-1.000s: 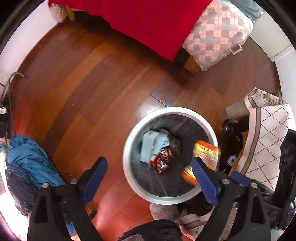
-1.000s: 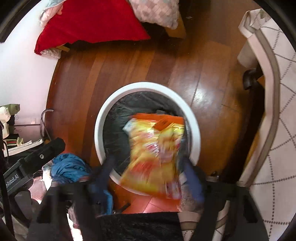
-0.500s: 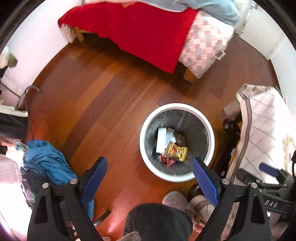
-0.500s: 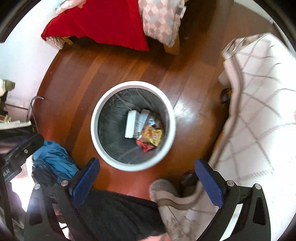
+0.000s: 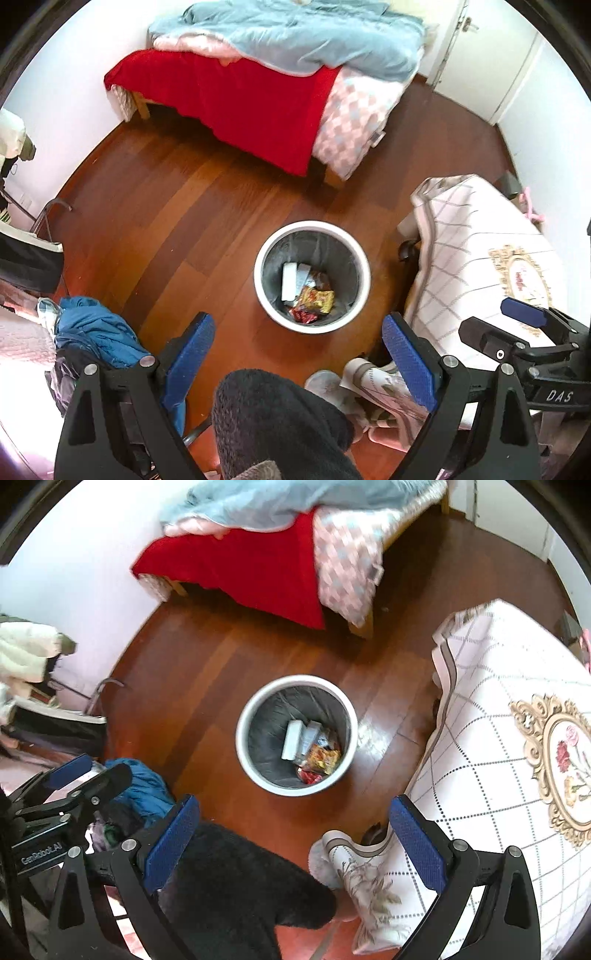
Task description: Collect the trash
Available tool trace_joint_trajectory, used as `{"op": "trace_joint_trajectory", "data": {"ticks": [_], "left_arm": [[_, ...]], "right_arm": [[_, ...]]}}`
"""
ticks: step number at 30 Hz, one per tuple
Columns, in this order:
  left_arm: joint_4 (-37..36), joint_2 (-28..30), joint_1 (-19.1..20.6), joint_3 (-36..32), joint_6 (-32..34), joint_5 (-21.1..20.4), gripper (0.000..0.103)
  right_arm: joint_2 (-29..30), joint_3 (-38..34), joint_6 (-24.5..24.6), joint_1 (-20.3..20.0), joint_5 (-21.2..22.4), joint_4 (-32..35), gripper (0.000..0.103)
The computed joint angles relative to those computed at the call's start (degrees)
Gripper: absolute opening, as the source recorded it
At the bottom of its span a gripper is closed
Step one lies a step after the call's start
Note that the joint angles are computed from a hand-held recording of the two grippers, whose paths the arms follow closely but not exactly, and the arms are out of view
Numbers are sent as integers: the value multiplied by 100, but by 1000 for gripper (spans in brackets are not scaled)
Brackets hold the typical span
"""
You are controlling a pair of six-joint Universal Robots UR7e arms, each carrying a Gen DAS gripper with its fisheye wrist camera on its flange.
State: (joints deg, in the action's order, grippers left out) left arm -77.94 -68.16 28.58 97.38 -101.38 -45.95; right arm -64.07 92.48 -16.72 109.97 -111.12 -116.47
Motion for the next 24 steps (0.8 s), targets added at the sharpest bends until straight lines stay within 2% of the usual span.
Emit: {"op": "trace_joint_trajectory", "data": {"ticks": [8,15,24], "left_arm": [[321,9,-505,-431,-213,154,93],[147,-135,-771,-527,-251,168,93],[253,-201,-1020,-623,-426,194,93]], "right_arm": [[-431,-499,18,200,645,854,103],[-569,-915,-14,318,1118,1634,103],[-575,-1222,-49,422,1462,2016,103]]}}
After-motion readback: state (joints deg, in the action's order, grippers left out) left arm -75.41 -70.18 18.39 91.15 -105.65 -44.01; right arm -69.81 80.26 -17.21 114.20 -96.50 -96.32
